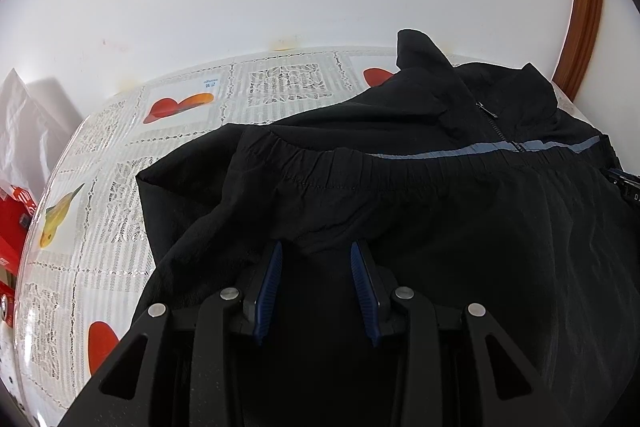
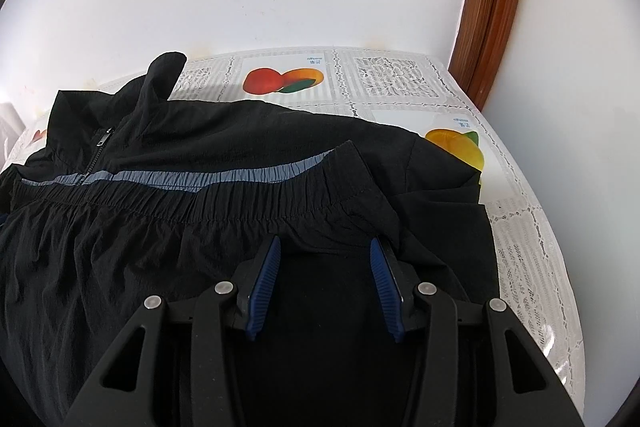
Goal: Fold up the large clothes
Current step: 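Grasp the black hem of the folded jacket with both grippers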
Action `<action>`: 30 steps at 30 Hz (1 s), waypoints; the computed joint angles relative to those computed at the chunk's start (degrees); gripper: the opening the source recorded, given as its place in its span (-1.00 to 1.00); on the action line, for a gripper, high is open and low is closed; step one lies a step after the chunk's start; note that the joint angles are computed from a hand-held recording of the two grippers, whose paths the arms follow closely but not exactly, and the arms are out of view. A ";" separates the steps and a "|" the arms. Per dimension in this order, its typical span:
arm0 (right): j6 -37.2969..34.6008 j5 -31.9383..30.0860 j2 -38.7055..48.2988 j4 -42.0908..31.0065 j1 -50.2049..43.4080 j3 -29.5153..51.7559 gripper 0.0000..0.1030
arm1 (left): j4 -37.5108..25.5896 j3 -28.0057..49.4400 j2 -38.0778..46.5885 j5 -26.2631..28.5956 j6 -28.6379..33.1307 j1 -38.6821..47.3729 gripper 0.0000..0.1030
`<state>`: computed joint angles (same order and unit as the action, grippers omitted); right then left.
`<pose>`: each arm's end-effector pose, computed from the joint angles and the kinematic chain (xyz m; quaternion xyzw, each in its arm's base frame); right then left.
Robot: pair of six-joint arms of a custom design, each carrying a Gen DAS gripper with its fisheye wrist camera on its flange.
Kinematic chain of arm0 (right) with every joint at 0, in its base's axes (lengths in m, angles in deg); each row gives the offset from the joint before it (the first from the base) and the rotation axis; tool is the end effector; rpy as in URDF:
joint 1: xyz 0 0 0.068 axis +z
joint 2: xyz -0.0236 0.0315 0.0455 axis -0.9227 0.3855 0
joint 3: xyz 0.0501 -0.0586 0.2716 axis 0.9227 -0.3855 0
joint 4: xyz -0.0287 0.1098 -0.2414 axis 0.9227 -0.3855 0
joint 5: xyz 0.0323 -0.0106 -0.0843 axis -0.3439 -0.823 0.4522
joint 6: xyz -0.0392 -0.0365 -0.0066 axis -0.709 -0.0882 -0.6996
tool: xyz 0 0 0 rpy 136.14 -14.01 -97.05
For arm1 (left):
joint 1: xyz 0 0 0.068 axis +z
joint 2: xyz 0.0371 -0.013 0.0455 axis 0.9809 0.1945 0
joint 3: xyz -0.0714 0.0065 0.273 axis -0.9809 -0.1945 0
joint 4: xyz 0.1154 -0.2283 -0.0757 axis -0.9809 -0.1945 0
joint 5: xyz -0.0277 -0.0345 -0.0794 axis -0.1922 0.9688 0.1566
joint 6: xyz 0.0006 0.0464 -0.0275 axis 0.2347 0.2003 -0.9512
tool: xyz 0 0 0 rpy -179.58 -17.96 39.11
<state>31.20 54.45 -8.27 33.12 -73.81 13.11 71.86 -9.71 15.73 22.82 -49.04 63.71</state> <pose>0.1665 -0.0289 0.0895 0.1853 0.9441 -0.1251 0.2423 0.3183 -0.0903 0.1208 0.2389 0.9148 -0.0687 0.3183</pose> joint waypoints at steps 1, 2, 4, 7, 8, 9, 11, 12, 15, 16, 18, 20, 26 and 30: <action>-0.02 0.08 -0.08 -0.04 0.05 -0.04 -0.09 | 0.00 0.06 0.08 0.14 0.05 0.12 -0.33; -0.35 -0.09 0.19 0.27 -0.27 0.00 -0.09 | 0.03 0.03 0.06 0.08 -0.06 0.00 -0.33; -0.50 -0.34 0.23 0.42 -0.51 -0.01 -0.09 | 0.06 0.03 0.08 0.07 -0.03 0.01 -0.33; -0.68 -0.79 0.04 0.50 -0.87 -0.12 -0.08 | 0.06 0.03 0.10 0.16 -0.02 0.06 -0.33; -0.73 -1.04 -0.13 0.47 -1.08 -0.17 -0.08 | 0.05 -0.07 -0.01 0.22 -0.15 -0.10 -0.33; -0.67 -0.90 -0.16 0.52 -1.09 -0.25 -0.08 | 0.07 -0.06 0.03 0.28 -0.14 -0.09 -0.33; -0.15 0.00 -0.55 0.36 -0.30 -0.44 -0.04 | 0.16 -0.01 0.13 0.09 -0.11 -0.18 -0.33; 0.00 0.40 -1.06 0.14 0.02 -0.60 -0.03 | 0.17 0.03 0.16 -0.01 -0.13 -0.27 -0.33; -0.27 -0.32 -3.10 -0.57 -0.35 -1.12 0.01 | 0.06 0.02 0.06 0.07 -0.23 -0.34 -0.32; -0.40 -0.86 -4.24 -0.96 -0.65 -1.41 0.02 | -0.11 0.08 0.00 0.33 -0.22 -0.37 -0.30; -0.31 -1.30 -8.16 -2.64 -0.56 -2.07 0.03 | -0.44 0.30 0.01 0.77 0.08 -0.44 -0.22; 1.17 -0.06 -13.59 -6.92 1.98 -2.06 0.03 | -1.41 0.59 -0.15 2.15 1.28 -0.58 0.11; 18.36 6.81 -10.87 -19.33 27.76 6.47 0.13 | -0.99 -0.88 -3.71 0.31 1.45 -1.45 0.21; 30.67 8.75 5.51 -18.83 43.05 14.35 0.16 | -4.93 0.21 -7.27 3.44 0.86 1.16 0.21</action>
<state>61.88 63.20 -2.76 14.30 -30.76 27.47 66.93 -9.50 8.46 26.26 -48.18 64.87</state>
